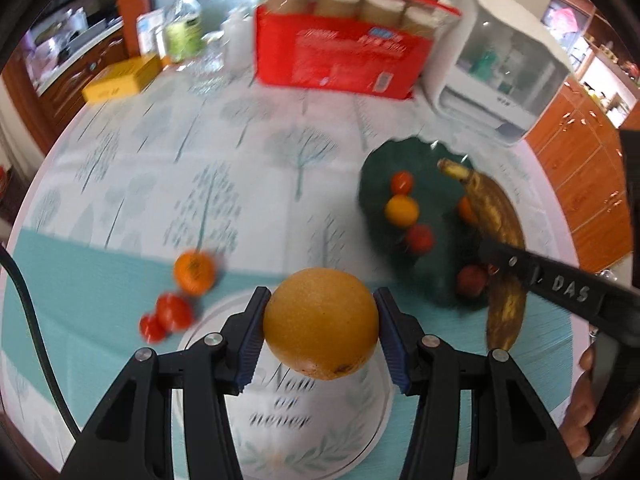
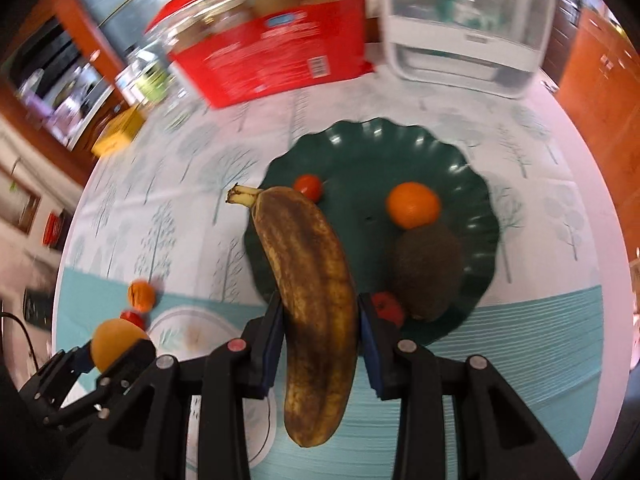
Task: Organize fruits
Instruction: 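Carry the grapefruit with the left tool while the right tool carries the banana onto the plate, then lower and release the grapefruit with the left tool while the right tool releases the banana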
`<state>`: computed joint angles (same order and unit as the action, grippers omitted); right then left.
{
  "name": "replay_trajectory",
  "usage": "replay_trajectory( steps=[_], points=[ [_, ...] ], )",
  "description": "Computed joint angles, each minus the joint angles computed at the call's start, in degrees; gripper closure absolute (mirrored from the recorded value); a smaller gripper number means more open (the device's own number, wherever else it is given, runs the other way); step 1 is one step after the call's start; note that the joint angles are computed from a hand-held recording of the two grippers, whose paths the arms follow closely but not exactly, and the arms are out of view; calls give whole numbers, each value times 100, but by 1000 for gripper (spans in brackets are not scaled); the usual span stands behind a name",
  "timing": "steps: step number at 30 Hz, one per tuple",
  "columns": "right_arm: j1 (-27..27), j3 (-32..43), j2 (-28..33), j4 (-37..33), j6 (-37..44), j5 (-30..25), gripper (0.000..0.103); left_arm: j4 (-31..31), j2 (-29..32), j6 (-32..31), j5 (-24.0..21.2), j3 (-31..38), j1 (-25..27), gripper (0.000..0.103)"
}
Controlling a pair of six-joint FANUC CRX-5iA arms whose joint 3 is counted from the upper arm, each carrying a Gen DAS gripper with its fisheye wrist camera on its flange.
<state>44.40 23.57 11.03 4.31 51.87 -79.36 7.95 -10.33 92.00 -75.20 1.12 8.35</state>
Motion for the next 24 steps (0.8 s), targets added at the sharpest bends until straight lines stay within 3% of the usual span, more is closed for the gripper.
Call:
replay_trajectory(
  steps=[8, 24],
  points=[
    [-311, 516, 394, -21, -46, 94, 68, 619, 589, -283, 426, 386, -67, 52],
    [-466, 820, 1031, -208, -21, -72, 68, 533, 1462, -609, 620, 541, -324, 52]
  ],
)
